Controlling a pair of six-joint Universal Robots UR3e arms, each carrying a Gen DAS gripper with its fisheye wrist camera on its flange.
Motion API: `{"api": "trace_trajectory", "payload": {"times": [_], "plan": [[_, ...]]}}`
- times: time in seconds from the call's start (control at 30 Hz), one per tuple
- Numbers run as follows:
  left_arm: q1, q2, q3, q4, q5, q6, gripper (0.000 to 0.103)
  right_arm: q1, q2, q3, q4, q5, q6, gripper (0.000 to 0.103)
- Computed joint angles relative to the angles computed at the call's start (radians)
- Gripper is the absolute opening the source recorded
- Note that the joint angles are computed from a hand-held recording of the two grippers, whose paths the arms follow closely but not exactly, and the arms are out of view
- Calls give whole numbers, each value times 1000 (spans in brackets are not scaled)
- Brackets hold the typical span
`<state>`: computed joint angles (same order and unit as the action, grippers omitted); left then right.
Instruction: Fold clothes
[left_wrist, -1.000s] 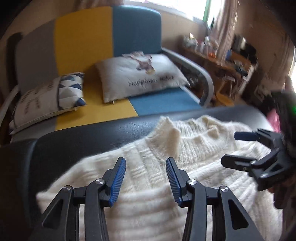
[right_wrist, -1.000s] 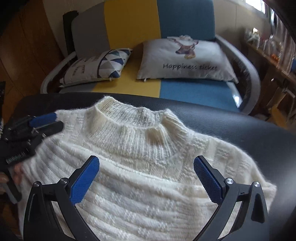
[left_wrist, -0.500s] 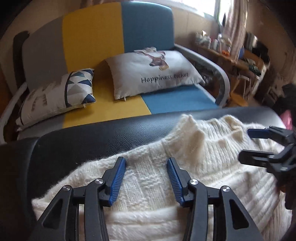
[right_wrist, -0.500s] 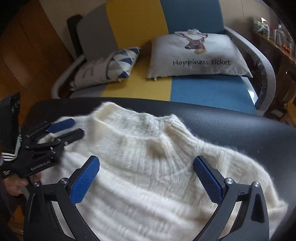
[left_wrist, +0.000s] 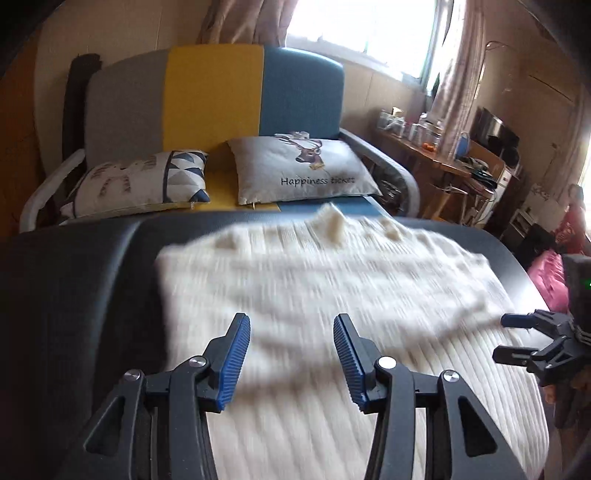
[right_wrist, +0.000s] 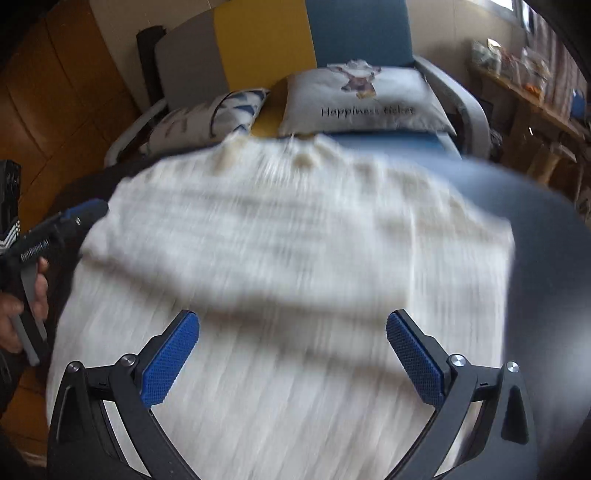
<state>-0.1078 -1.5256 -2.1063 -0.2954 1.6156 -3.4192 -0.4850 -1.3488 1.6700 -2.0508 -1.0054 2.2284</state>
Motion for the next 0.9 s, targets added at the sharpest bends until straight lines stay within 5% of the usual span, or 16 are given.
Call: {"api": "trace_trajectory", "payload": {"times": [0.1,0.23,0.33,0.43,0.57,0.73,0.9], "plan": [[-46,95,-113,-60,3,-53,49,-77,-130,192,11,-29,-57,103],[-140,62,-171,-35,119,-96,48,-87,-192,340,-144,-74,-39,103],[-141,161,-180,-105,82,-119,48,-157,-249,277,95,1,-117,103],[-157,297,-243,-140,61,-155,48,-312,-379,255,402,77,-335,103],[-191,488,-318,-249,60,-203,48,-577,-512,254,745,25,-624,103],[-202,783,-418,-464,66,-303,48,-841,-503,261,899,-80,-772,103],[-143,1056,-471,-731,38,-366,48,-906,-447,283,874,-122,-779,99]]}}
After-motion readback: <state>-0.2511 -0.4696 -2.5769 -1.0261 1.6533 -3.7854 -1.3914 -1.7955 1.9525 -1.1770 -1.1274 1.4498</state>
